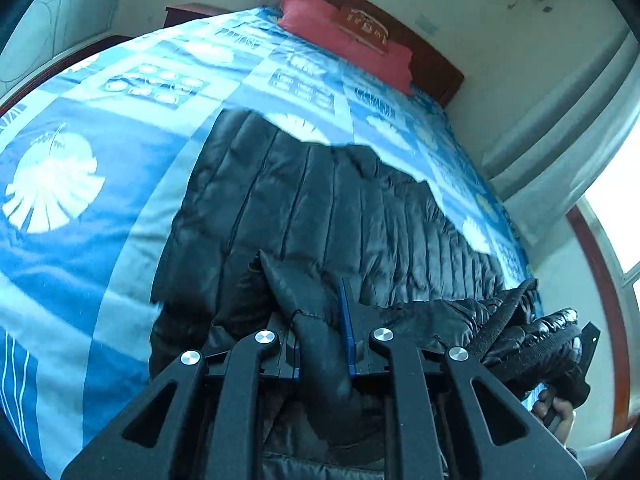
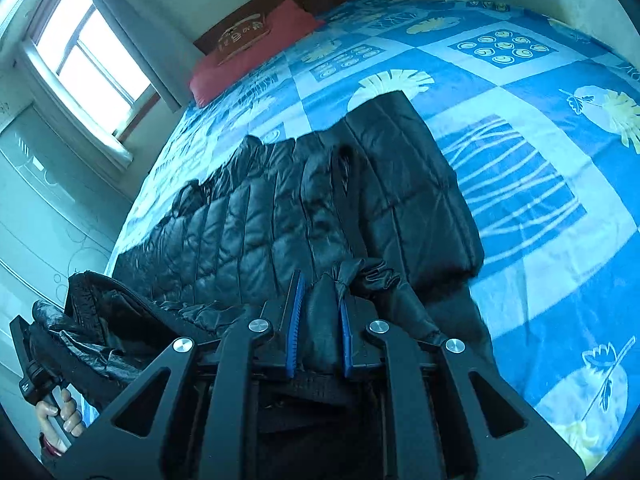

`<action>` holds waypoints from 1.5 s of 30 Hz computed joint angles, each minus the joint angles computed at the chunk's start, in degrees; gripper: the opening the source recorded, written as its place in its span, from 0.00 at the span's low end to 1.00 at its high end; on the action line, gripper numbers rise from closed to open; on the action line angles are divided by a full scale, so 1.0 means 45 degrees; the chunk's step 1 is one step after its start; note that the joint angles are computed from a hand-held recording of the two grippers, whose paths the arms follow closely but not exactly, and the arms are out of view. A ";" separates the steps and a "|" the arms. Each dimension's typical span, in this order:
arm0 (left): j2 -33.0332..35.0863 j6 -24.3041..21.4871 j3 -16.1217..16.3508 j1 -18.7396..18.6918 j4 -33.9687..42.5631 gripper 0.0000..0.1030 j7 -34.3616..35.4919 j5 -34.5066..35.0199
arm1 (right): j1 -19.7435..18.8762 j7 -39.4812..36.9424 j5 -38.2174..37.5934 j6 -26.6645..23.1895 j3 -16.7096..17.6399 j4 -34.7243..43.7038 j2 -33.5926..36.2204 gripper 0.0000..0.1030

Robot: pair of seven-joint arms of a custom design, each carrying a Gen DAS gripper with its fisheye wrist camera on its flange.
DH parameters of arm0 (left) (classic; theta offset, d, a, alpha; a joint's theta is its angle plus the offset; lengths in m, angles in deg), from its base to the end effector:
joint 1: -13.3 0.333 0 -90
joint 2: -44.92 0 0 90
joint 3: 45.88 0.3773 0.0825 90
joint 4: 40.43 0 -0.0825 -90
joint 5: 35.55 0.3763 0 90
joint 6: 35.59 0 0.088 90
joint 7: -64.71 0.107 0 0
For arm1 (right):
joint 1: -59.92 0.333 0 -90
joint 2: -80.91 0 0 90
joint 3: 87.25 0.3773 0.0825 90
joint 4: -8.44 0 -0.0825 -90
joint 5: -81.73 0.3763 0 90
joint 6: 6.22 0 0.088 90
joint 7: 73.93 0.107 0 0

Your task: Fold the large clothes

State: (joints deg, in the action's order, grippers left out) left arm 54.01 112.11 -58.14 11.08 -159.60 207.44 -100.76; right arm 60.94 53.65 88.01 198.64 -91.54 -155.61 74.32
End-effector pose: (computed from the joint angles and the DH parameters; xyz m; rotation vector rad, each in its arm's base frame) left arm 0.5858 -0.1296 0.4464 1.7092 -2.2290 1.2179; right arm 0.3953 -0.0366 0.3932 -0.8501 2.2083 -0.4771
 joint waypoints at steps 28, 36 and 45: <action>0.3882 0.0259 -0.2195 0.1194 0.4874 0.63 -0.4107 0.2936 | -0.3319 0.1607 -0.3837 -0.0946 0.0929 0.4231 0.2927 0.32; 0.3339 -0.0424 -0.1906 0.1173 0.4894 0.74 -0.3764 0.2299 | -0.3102 0.2734 -0.5122 -0.0333 0.0288 0.3779 0.2396 0.53; 0.2792 0.0246 -0.1523 0.0906 0.4685 0.79 -0.2296 0.1739 | -0.1805 -0.0354 -0.2409 -0.0632 -0.0429 0.3400 0.1536 0.65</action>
